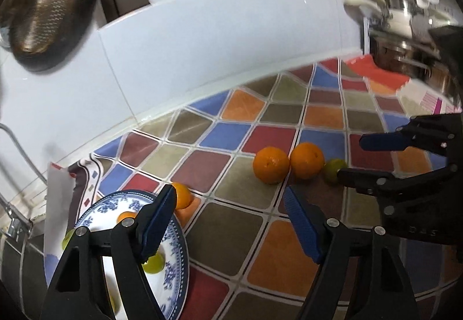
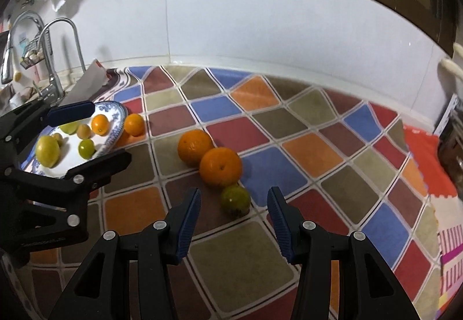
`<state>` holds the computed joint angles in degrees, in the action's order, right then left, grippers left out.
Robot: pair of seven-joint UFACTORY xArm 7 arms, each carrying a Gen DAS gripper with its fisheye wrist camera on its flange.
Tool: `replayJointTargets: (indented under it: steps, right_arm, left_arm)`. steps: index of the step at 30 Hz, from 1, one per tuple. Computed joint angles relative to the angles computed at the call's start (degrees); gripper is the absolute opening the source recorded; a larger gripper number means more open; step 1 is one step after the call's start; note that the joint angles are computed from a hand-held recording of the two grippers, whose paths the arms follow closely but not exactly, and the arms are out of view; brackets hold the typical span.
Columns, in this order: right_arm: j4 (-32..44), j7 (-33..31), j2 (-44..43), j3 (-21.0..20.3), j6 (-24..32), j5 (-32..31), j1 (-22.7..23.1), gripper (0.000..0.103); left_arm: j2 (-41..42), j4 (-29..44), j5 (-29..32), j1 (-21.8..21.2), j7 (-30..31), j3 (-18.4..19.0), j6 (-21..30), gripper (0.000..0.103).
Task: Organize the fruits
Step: 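Move both tools to the loose oranges and green citrus on the mat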
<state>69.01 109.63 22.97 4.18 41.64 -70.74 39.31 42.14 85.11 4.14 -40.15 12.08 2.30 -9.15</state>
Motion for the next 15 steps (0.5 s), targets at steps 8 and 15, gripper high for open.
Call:
replayJointTargets:
  steps: [8,15]
  right_arm:
    - [-0.13,1.31,1.30,-0.87,-3.53,1.32,-1.09,0.049]
    - [-0.35,2.58,1.85,-1.78,-5.73,1.58,-1.15,0.048]
  left_arm:
    - [6.12,9.88,2.98,2.74,1.29,-4.20,8.42,0.071]
    - [10.90,17.94,4.44,5.36,4.44,-9.10,14.55,0.066]
